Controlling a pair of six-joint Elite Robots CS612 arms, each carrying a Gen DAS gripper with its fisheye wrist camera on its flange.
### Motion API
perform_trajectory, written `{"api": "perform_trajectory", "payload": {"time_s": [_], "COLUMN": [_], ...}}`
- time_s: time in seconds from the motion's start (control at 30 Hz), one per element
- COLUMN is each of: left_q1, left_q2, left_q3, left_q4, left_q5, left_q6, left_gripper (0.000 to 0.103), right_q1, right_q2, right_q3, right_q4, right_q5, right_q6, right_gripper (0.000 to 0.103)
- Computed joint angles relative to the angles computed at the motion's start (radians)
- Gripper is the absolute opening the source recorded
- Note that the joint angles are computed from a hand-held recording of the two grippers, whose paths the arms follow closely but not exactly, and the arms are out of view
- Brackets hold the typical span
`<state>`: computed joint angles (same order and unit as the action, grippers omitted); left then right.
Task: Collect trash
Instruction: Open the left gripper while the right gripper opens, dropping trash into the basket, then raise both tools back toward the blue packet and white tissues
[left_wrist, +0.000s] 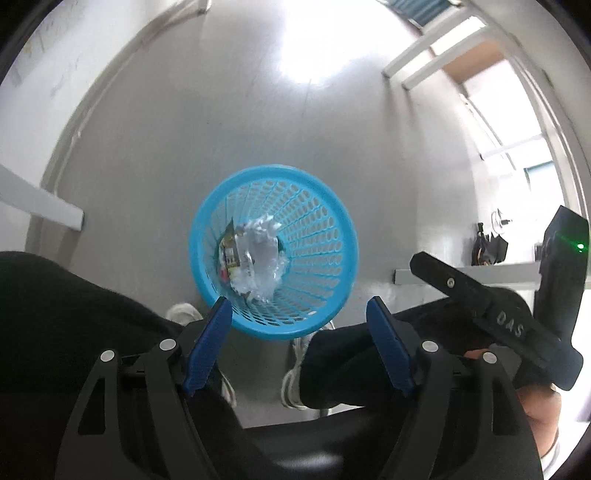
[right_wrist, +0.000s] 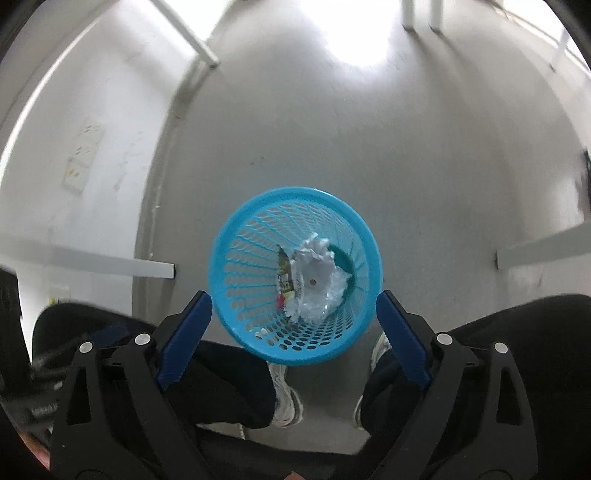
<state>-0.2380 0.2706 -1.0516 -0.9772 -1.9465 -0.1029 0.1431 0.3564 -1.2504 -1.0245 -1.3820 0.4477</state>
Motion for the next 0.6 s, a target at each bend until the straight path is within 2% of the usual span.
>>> {"api": "perform_trajectory", "payload": {"time_s": [0.13,0.2,0.3,0.43,0.5,0.6], "left_q1": [-0.005,-0.006,-0.007,-0.009,-0.011,-0.014], "left_q2": [0.023,0.031,0.039,0.057,0.066,0.083], "left_q3": [-0.072,-0.101,-0.137,-0.21,-0.248,-0.309], "left_q4": [-0.047,-0.067,-0.084,-0.126,-0.148,-0.169], "left_q5": [0.02,0.026,0.033,0.064,0.088,0.129], "left_q6": [0.028,0.036,0.052,0.089,0.11,0.097], "left_gripper": [0.077,0.078,0.082,0.097,0.097,0.097], "right_q1": [0.016,0.017,0.014,0.014,0.014,0.019], "right_q2": [0.007,0.016,0.017,0.013,0.013,0.009], "right_q3": [-0.066,-0.103,-0.133,-0.162,-0.178,-0.207], "right_q4": [-0.008,-0.032,-0.036,-0.022,-0.013,0.002], "right_q5": [-0.063,-0.071,-0.083,-0.091,-0.089,-0.115], "right_q6": [-0.051,-0.063,-0.065,-0.069,-0.066,-0.091], "right_gripper": [0.086,0.092,0.092,0.093,0.094,0.094]}}
